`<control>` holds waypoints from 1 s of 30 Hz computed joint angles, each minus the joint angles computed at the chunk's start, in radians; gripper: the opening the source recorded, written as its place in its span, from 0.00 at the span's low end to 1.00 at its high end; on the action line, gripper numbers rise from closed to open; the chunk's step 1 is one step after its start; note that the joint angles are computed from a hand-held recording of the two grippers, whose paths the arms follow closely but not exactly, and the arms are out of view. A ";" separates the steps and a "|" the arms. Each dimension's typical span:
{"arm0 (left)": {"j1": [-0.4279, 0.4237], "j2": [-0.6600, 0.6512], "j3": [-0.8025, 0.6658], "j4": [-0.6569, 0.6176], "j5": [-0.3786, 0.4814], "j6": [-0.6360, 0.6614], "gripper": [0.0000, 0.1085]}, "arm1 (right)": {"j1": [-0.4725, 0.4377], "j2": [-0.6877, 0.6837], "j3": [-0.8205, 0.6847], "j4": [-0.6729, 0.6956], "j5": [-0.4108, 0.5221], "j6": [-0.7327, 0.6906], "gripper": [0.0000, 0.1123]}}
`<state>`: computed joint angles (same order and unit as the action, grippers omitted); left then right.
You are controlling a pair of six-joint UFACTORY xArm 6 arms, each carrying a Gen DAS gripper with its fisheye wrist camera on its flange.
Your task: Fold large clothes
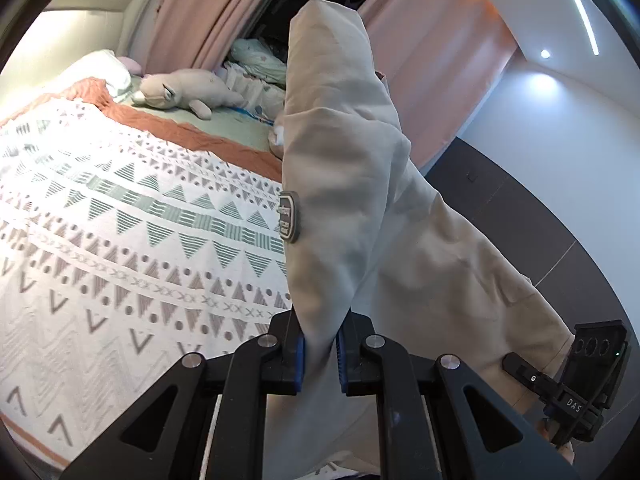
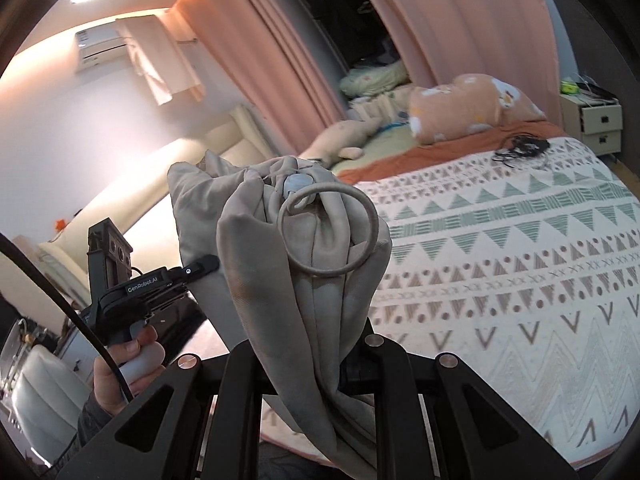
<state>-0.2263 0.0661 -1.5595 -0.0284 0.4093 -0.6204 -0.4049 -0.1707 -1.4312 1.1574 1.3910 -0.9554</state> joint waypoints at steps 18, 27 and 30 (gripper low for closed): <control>0.036 -0.563 0.443 0.311 0.099 -0.310 0.12 | 0.046 -0.089 0.077 0.050 0.124 -0.001 0.09; 0.116 -0.696 0.489 0.244 0.121 -0.202 0.12 | 0.091 -0.045 0.009 0.079 0.164 -0.016 0.09; 0.183 -0.729 0.514 0.156 0.116 -0.113 0.12 | 0.151 -0.039 0.001 0.070 0.132 -0.018 0.09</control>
